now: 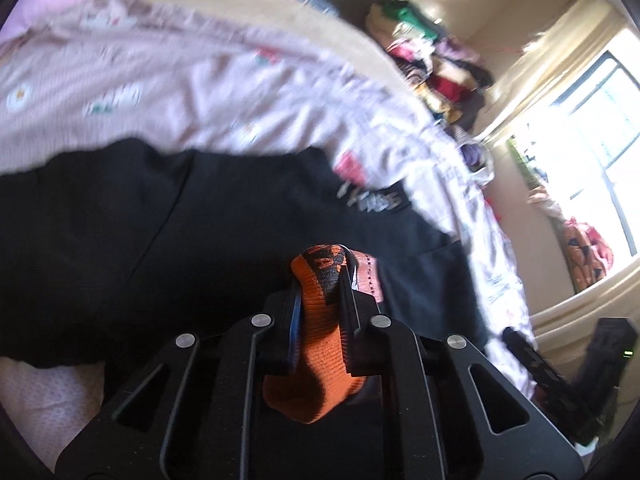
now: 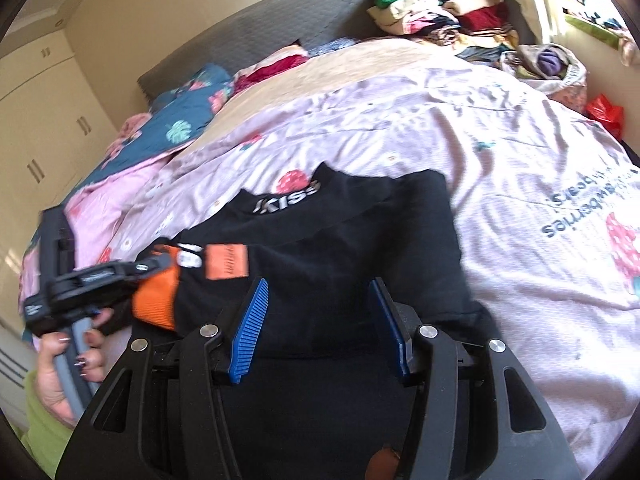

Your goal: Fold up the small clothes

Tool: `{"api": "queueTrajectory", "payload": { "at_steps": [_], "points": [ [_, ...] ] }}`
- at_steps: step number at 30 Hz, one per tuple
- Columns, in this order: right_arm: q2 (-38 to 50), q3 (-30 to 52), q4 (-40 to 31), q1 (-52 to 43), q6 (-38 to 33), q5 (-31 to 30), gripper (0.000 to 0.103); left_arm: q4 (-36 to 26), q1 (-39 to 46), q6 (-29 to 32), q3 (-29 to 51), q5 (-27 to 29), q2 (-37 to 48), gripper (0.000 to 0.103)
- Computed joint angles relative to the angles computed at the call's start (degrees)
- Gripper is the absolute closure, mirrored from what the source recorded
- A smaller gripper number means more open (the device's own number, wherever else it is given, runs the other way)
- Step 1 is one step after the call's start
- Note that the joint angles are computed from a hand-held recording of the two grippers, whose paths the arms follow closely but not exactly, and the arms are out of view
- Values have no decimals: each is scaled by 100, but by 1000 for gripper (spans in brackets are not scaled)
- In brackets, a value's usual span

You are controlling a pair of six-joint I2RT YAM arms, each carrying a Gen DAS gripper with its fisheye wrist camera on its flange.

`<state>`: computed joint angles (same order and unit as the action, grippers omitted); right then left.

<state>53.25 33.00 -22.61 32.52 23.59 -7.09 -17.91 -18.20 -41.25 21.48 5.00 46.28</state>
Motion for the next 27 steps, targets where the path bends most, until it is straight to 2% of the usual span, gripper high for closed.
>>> {"api": "queueTrajectory", "payload": {
  "at_steps": [5,9,12,16,19,21,24,25,27],
  "points": [
    [-20,42,-84,-251,-129,58,52,-574,105,232,180,-91,-528,95],
    [334,130,-30,-157,-176,256,52,-389,256,248,143,-130,-71,95],
    [709,203,34,38,-194,465,52,-437,461,298,-44,-55,-72,92],
    [1180,281,149,186,-253,613,52,-824,203,261,28,-790,-276,90],
    [1562,334,268,276,-293,713,52,-1097,-298,282,199,-1321,-340,90],
    [1821,386,293,305,-299,744,52,-1024,-429,333,233,-1290,-115,89],
    [2114,425,274,297,-246,801,52,-736,-424,280,104,-1064,409,83],
    [2202,427,268,256,-210,768,52,-670,-381,263,51,-984,559,78],
    [2219,366,312,215,-155,713,52,-508,-303,268,-86,-905,746,76]
  ]
}}
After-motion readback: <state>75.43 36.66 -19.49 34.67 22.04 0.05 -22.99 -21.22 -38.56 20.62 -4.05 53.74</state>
